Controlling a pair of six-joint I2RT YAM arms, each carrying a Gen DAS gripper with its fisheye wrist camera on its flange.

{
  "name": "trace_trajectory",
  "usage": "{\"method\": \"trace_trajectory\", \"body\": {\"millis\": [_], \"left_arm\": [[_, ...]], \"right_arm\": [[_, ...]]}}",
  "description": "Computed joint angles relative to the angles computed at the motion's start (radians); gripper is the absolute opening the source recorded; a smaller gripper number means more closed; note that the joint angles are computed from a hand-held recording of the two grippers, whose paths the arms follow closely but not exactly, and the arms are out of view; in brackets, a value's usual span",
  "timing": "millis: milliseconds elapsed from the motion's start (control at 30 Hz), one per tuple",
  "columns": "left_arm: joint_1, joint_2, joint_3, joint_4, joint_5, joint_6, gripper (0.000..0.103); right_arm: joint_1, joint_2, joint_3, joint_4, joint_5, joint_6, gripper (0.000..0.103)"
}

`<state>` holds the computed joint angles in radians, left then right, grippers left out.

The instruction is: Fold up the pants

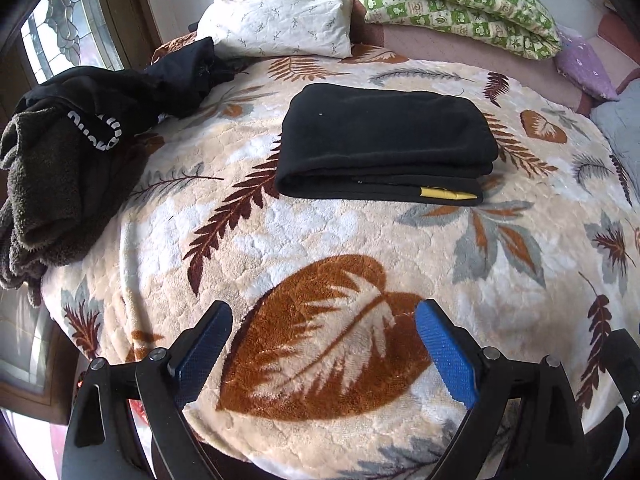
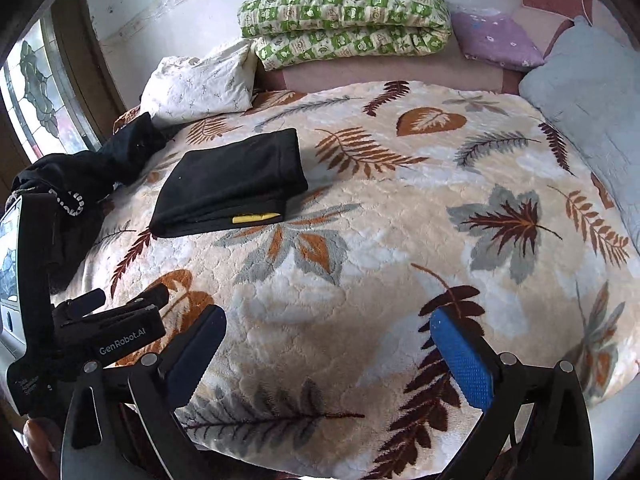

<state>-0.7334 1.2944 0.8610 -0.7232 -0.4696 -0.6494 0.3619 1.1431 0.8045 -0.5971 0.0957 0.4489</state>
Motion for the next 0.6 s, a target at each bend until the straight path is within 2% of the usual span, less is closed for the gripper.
{"method": "trace_trajectory", "body": {"millis": [200,600], "left_arm": [[-0.027,-0.02,-0.009,-0.011,-0.025,-0.018,0.094],[-0.036,-0.119,-0.042,0.017,-0.017,0.013,0.094]], "right_arm": [[-0.012,-0.037,-0.012,0.003,0.004,0.016,0.103],[-0.021,-0.037,-0.03,-0.001,-0.005,0.031,0.103]]}}
